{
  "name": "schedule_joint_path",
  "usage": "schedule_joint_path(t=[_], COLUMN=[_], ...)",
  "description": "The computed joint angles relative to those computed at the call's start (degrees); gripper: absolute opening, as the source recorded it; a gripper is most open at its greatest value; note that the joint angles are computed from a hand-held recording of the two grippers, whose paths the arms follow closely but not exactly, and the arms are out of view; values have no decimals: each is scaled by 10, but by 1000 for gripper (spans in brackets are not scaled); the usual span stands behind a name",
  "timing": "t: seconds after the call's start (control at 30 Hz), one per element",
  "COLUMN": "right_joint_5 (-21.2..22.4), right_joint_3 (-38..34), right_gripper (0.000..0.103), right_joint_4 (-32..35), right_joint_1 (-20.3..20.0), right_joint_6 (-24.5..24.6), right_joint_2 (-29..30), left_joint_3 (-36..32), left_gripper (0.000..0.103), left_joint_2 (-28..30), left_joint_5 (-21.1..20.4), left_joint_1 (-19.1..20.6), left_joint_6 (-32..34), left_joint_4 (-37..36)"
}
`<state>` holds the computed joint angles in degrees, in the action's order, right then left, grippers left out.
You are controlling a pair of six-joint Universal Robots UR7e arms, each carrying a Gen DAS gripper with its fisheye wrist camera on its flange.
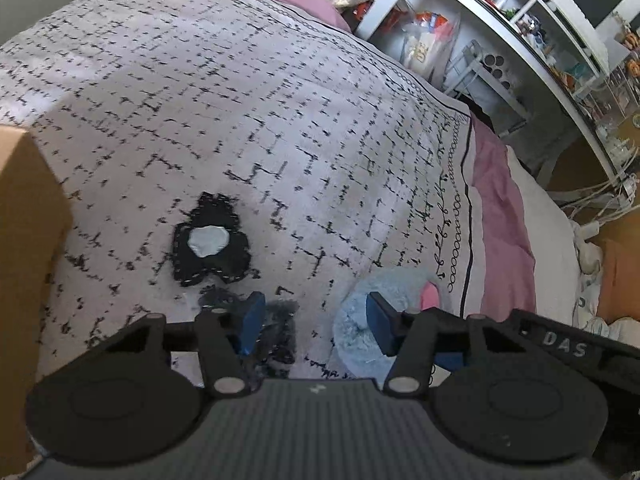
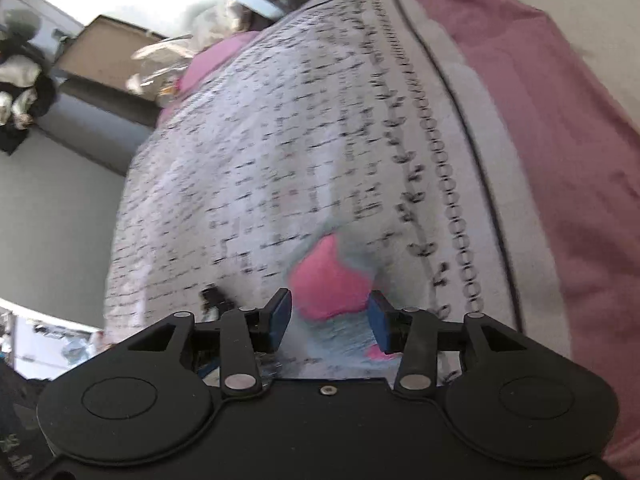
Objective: Organize soft objects
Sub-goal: 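Lower the right tool onto the grey plush while the left tool approaches the black bag, then close the right tool on the grey plush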
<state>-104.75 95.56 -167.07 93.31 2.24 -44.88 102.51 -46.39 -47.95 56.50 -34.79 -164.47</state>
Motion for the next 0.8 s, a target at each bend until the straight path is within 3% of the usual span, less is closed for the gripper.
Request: schedule_joint_path(t=[0.33, 0.57, 0.8], right_joint_5=[53, 33, 74], right_joint_3=[7, 20, 31], right_gripper=[43, 43, 43], right_joint_4=[-6, -47, -51], right_joint_1=[-34, -48, -68], right_joint_6=[47, 72, 95], right_joint_2=[-12, -20, -33], left_joint_3=[-39, -57, -76], left_gripper=[51, 44, 23], left_joint_2=[41, 64, 86], left_joint_5=[-20, -31, -54], left_joint_1=[3, 5, 3], left_joint_6=[10, 0, 8], left_joint_4=[11, 13, -10])
